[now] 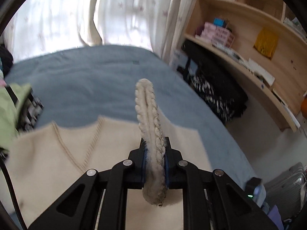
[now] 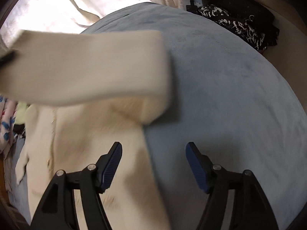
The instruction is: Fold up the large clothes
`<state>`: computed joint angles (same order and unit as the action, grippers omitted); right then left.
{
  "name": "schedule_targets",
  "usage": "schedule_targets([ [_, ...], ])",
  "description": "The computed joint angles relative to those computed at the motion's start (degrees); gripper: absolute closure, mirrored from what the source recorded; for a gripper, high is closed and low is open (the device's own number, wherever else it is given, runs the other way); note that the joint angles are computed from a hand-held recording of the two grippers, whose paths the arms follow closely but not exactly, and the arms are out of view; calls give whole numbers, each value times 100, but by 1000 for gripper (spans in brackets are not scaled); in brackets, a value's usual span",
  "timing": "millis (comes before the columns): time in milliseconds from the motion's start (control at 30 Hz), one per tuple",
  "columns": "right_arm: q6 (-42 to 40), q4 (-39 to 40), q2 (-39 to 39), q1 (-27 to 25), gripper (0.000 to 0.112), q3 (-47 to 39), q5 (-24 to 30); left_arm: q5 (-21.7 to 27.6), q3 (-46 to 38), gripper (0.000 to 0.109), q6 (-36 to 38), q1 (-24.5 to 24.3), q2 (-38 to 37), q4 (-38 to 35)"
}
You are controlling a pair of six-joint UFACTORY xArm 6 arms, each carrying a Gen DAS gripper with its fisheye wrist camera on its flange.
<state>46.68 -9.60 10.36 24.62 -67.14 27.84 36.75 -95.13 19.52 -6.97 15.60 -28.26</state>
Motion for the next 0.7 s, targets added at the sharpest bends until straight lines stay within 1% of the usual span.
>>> schedule_targets([
  [67, -356, 285, 459, -29, 43, -454, 30, 16, -208, 96, -125, 94, 9, 154],
  [100, -486, 317, 570, -42, 43, -564, 37, 41, -228, 96, -105, 185, -28, 173],
  [133, -481, 198, 739, -17, 43, -756, 64, 30, -224, 96, -63, 284, -52, 203],
  [167, -356, -117, 901, 30, 45, -947, 102, -35, -220, 96, -98, 342, -33, 308],
  [200, -307, -307, 1047, 70, 57, -1159, 226, -93, 6, 96, 14, 464, -158, 267],
  [233, -438, -357, 1264, 134, 76, -1467, 456, -50, 102, 96, 97, 617, -192, 241],
  [267, -474, -475, 1446, 201, 81, -1743, 745, -8, 164, 96, 62, 727, -169, 281],
  [333, -315, -927, 1548, 304, 81, -1945, 1076, 133, 296, 96, 56, 1013, -99, 368],
  [400, -401, -1054, 1540, 333, 80, -1955, 1179, 192, 597, 96, 105, 1276, 4, 432],
  [467, -718, -717, 1447, 284, 79, -1844, 1179, 391, 814, 96, 41, 1512, 234, 608],
  [533, -939, -432, 1369, 242, 72, -1767, 1220, 565, 1107, 94, 3, 1689, 396, 720],
  [567, -1000, -354, 1320, 228, 69, -1730, 1265, 629, 1219, 94, -100, 1749, 498, 905],
  [600, -1108, -239, 1238, 208, 63, -1664, 1294, 627, 1317, 91, -92, 1784, 545, 958],
  [633, -1269, -77, 1139, 193, 58, -1579, 1304, 595, 1438, 86, 68, 1840, 552, 819],
  [667, -1442, 98, 1022, 186, 57, -1475, 1283, 515, 1564, 86, 317, 1890, 488, 505],
  [700, -1609, 279, 920, 184, 57, -1404, 1259, 524, 1593, 82, 455, 1933, 452, 284],
])
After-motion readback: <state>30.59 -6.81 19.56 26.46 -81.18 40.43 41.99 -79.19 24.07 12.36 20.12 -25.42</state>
